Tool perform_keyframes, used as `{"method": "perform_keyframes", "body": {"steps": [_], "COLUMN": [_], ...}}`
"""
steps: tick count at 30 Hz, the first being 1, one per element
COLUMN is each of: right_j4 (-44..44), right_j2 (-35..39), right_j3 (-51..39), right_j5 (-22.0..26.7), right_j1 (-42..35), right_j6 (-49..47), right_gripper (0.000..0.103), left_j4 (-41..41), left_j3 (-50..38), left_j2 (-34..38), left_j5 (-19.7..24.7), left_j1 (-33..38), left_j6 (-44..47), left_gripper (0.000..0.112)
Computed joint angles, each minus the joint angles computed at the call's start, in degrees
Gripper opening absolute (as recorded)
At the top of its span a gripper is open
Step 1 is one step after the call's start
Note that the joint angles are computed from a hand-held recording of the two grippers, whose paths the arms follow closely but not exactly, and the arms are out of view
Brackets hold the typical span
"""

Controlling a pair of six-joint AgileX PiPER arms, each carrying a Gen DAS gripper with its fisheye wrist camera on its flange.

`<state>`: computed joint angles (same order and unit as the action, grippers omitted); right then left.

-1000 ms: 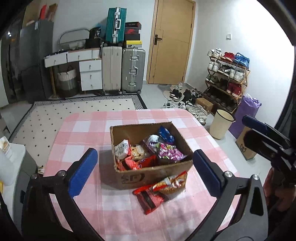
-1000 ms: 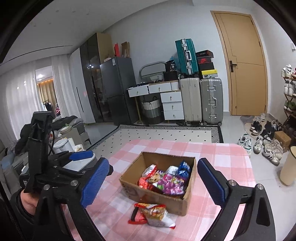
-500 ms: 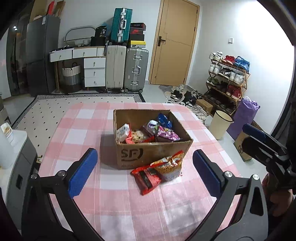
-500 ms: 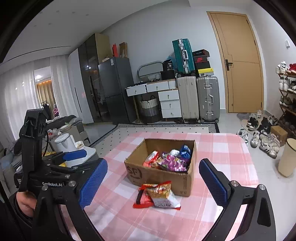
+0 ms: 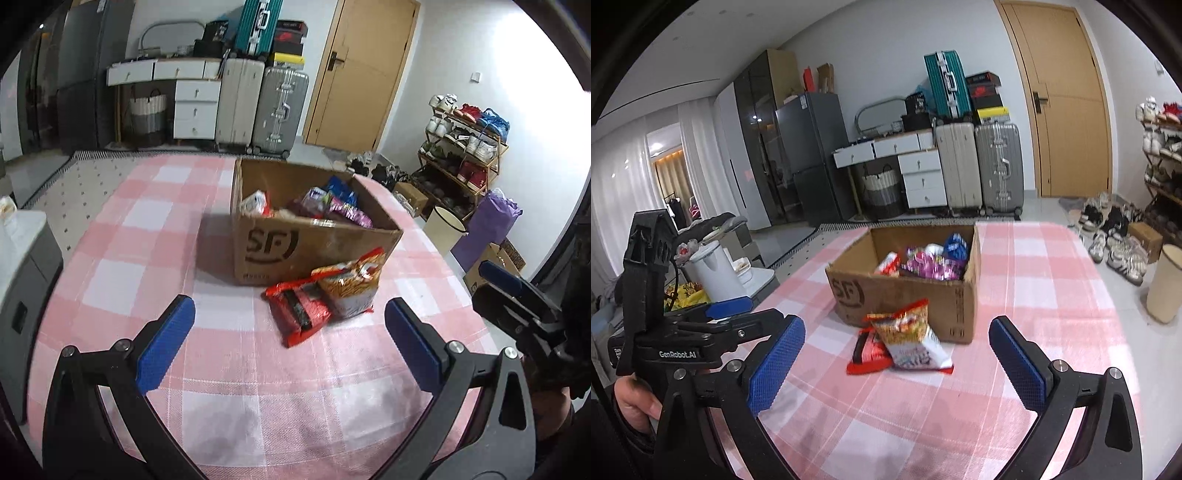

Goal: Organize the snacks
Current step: 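Withdraw both tools from the box toward the last snacks on the table, then grasp the orange noodle snack bag with the right gripper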

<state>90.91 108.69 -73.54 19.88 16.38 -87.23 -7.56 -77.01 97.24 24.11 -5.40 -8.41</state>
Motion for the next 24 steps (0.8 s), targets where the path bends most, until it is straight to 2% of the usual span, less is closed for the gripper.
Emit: {"method": "perform_keyframes", "body": {"steps": [7,10,24], "right_j4": [-2.83,-6.73,-39.03], "right_j2": [5.93,8.85,25.84], "right_j3": [-3.75,-6.99,-31.97], "right_j5": [0.60,1.06,7.54], "right_j1": [-0.09,0.06,1.81], "right_j6": [3.55,7.89,42.56], "right_gripper": [0.102,0.102,0.102], "left_j4": [-1.52,-3.29,-15.59], "left_j3": [1.29,0.39,-3.18], "left_j2": [4.03,6.18,14.50], "left_j5": [-4.49,-4.23,-4.20], "left_j1": [0.48,1.02,4.38], "left_j6": [1.84,3.68,15.53], "left_gripper": [0.103,0.103,0.103]}}
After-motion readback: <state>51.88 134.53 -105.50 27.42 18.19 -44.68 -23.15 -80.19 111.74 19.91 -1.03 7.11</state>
